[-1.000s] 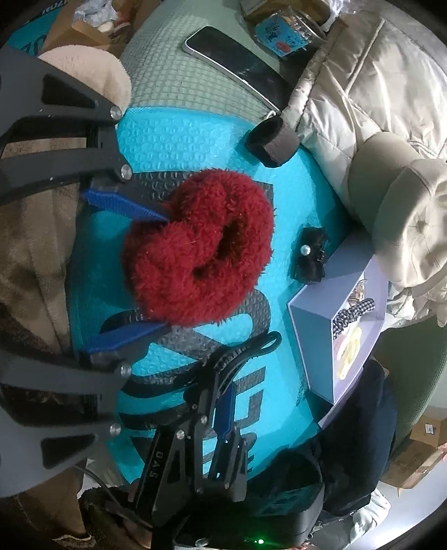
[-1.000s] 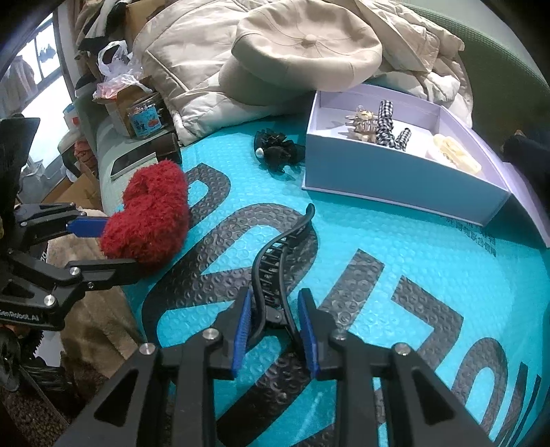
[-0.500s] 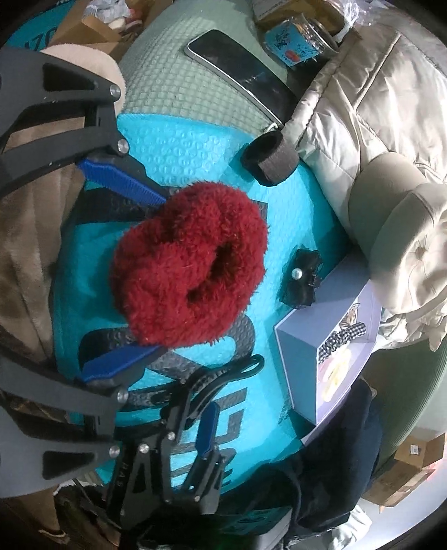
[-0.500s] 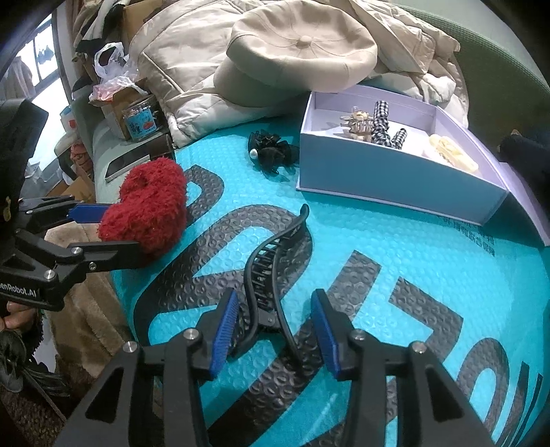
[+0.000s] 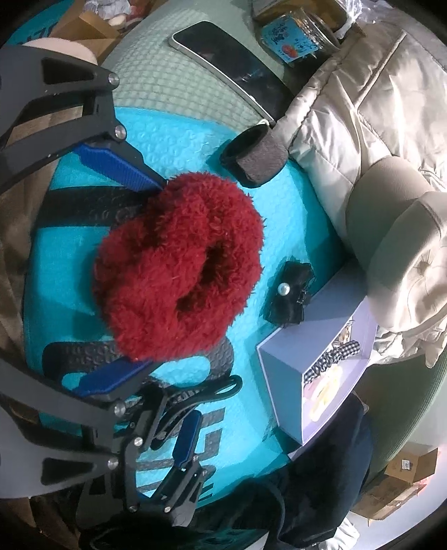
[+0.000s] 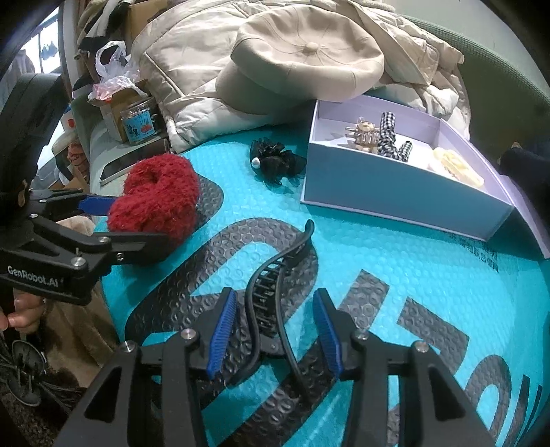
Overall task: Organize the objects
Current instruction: 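Lift black claw clip with right gripper while left gripper lifts red scrunchie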
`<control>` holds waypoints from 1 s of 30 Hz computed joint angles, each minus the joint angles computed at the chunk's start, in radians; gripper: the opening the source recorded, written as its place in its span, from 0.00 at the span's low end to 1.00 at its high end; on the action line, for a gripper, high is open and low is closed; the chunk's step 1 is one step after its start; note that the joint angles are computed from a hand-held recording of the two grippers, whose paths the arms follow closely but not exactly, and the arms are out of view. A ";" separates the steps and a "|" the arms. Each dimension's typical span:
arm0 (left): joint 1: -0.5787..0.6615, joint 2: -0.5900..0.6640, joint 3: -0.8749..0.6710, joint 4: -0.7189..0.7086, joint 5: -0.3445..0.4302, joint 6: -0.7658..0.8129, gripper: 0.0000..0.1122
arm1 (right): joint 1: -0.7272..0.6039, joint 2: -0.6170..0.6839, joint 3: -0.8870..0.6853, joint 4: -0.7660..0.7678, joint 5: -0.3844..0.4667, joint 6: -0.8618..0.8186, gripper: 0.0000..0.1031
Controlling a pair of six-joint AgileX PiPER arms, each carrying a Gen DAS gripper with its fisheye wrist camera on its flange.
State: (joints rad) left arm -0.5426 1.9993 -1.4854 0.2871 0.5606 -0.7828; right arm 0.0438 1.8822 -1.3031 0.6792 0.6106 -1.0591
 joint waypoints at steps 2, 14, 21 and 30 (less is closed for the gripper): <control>-0.001 0.005 -0.007 0.006 0.004 -0.002 0.81 | 0.005 0.001 0.001 0.001 -0.010 -0.004 0.46; -0.041 0.077 -0.110 0.121 0.087 0.003 0.44 | 0.016 0.002 0.021 0.059 -0.058 -0.081 0.45; -0.043 0.082 -0.118 0.121 0.086 -0.004 0.32 | 0.008 -0.005 0.040 0.115 -0.075 -0.124 0.25; -0.055 0.083 -0.157 0.081 0.146 0.025 0.29 | -0.015 0.011 0.005 0.116 -0.020 -0.110 0.20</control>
